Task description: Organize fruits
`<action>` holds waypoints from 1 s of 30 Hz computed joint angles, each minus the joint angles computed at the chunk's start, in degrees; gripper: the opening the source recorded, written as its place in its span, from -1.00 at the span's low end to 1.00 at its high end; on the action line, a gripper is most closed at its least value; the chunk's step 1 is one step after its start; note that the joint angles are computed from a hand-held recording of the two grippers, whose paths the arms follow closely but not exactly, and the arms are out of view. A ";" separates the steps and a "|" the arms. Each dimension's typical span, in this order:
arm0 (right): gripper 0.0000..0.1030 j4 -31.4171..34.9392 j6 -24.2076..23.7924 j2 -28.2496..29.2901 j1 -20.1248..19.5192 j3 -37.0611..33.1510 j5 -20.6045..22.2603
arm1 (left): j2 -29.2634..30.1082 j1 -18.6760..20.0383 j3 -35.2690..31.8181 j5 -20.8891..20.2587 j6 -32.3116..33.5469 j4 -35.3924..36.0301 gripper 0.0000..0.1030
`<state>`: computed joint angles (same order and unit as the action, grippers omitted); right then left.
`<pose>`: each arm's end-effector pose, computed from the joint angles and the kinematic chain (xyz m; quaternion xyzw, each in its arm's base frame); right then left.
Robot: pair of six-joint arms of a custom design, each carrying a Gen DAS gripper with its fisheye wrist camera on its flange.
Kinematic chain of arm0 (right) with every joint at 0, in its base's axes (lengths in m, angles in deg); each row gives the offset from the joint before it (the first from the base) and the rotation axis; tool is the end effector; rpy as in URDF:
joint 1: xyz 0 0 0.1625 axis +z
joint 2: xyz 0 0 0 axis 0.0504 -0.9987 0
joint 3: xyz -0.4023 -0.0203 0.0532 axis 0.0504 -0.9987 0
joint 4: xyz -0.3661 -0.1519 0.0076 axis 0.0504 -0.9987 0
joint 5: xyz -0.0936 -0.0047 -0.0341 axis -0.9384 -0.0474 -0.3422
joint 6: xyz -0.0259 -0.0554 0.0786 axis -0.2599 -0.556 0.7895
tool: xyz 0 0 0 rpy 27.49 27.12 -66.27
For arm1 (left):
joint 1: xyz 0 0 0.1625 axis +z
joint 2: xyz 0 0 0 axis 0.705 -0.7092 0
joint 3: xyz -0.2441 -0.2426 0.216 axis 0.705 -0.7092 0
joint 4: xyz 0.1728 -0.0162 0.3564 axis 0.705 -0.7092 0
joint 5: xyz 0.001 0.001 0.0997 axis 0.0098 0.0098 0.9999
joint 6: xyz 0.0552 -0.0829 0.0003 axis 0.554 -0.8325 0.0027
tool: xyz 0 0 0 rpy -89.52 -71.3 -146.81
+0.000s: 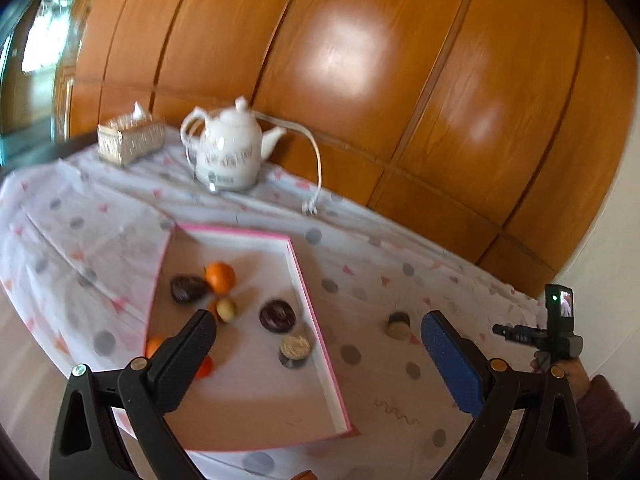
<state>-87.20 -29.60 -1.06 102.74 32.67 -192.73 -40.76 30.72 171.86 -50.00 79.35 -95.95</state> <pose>0.2875 -0.7973 0.0353 0.1671 -0.8699 0.2625 0.3826 0.0284 -0.6162 0.4334 0.0591 0.8624 -0.4623 0.1976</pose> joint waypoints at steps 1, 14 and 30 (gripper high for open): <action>0.46 2.61 3.60 0.61 -0.36 -1.86 -2.76 | 0.11 0.13 -0.23 0.19 -0.64 1.39 0.99; 0.46 10.85 28.38 -5.87 -3.27 2.95 -5.04 | 2.72 0.03 -1.20 5.14 -3.05 5.80 0.99; 0.46 5.02 39.76 -11.44 -5.21 10.38 -0.35 | 7.15 -0.01 -6.36 7.58 -4.70 9.60 0.99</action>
<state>-82.18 10.16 -12.49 97.53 43.05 -193.08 -33.61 30.70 165.51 -42.42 74.64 -86.35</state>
